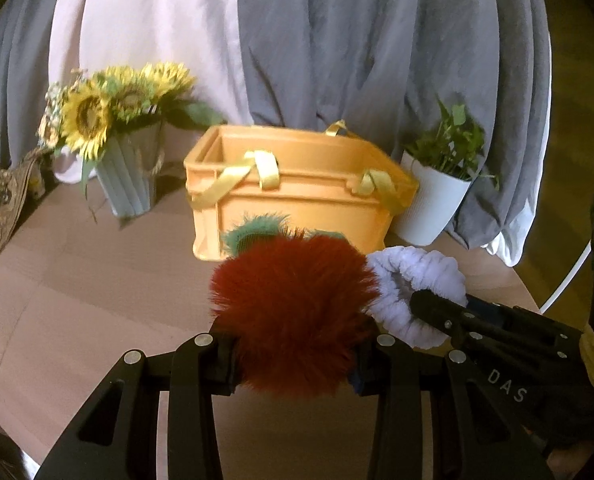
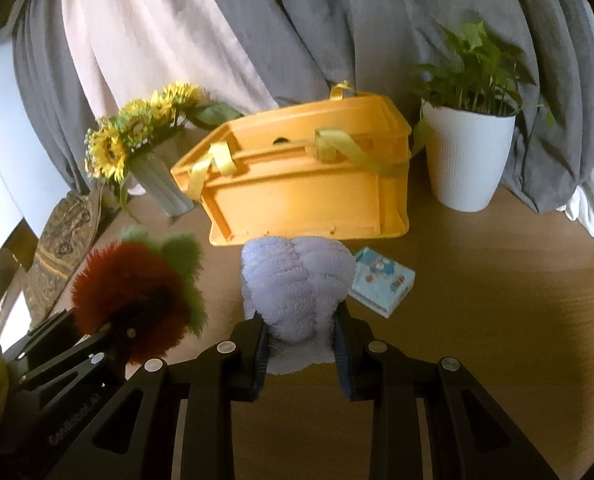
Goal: Organize soft objects
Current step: 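Carry the fluffy toy and scrunchie with both tools over the orange crate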
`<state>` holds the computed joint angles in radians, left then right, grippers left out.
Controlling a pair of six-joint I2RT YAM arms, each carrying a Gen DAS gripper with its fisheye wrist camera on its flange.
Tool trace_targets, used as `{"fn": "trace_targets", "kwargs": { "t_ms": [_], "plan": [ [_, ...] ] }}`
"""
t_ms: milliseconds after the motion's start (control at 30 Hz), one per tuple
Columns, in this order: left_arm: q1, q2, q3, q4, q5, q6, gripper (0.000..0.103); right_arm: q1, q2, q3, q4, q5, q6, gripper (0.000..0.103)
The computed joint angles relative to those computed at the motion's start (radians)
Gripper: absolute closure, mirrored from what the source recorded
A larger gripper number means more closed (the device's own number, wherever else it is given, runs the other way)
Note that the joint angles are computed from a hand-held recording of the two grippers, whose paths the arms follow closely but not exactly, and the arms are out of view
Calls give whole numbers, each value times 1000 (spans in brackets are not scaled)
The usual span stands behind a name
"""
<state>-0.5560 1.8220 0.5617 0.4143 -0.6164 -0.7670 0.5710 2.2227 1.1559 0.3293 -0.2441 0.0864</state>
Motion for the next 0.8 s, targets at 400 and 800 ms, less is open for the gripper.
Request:
{"fn": "trace_targets", "kwargs": {
  "t_ms": [400, 800],
  "plan": [
    [106, -117, -18, 29, 86, 181, 64, 44, -62, 16, 16, 90, 86, 74],
    [225, -161, 16, 63, 195, 342, 64, 79, -61, 94, 14, 170, 141, 74]
  ]
}}
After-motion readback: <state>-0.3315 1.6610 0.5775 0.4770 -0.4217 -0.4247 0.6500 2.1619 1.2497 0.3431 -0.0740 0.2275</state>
